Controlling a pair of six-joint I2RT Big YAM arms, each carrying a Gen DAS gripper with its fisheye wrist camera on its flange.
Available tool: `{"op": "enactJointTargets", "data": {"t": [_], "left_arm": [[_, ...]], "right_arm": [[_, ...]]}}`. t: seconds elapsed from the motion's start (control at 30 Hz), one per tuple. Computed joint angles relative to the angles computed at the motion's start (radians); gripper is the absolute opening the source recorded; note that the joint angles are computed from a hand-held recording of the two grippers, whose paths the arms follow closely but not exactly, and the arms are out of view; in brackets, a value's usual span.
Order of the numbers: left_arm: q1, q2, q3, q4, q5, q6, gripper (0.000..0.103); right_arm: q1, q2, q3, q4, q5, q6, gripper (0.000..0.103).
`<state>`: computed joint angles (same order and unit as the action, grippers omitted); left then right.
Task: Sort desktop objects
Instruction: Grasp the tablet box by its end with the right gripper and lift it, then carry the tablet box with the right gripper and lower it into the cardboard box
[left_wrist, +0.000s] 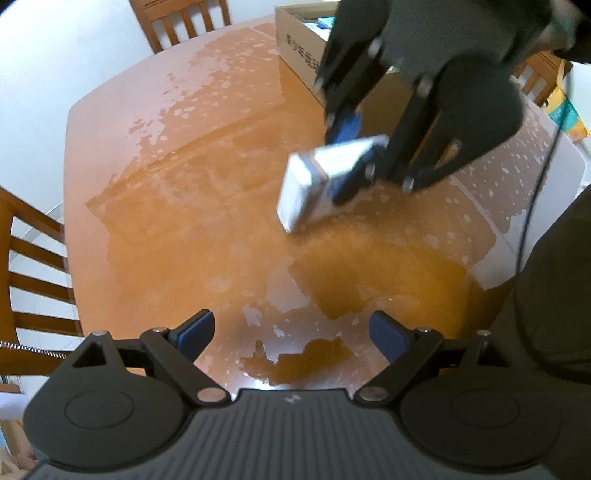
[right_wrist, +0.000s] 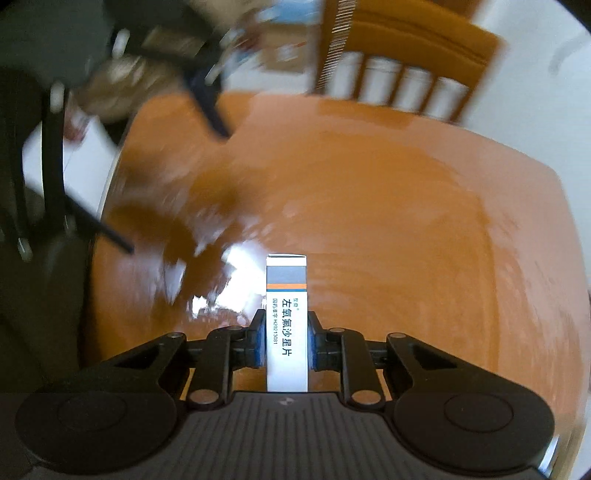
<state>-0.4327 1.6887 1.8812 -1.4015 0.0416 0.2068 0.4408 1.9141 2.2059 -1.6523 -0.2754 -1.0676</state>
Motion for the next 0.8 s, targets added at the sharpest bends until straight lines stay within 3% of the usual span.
{"op": "enactJointTargets", "data": {"t": [0.27,0.53,0.8], "left_arm": [[-0.018,0.111,0.157,-0.072,0.005,0.049,0.091],[-0.055,0.215,0.313,-0.130,-0.001,0.070,0.091],[-0.087,0.258,0.393,-0.182,-0.009,0.051,0.091]], "right_arm": [[-0.189,-0.071,0.035,0.040,-0.141,0.441,0.024],[-0.378,-0.132,-0.058,0.218,-0.108,0.713,0.024],[-0.509,-0.108,-0.222,0.442,-0.361,1.231,0.024]]}}
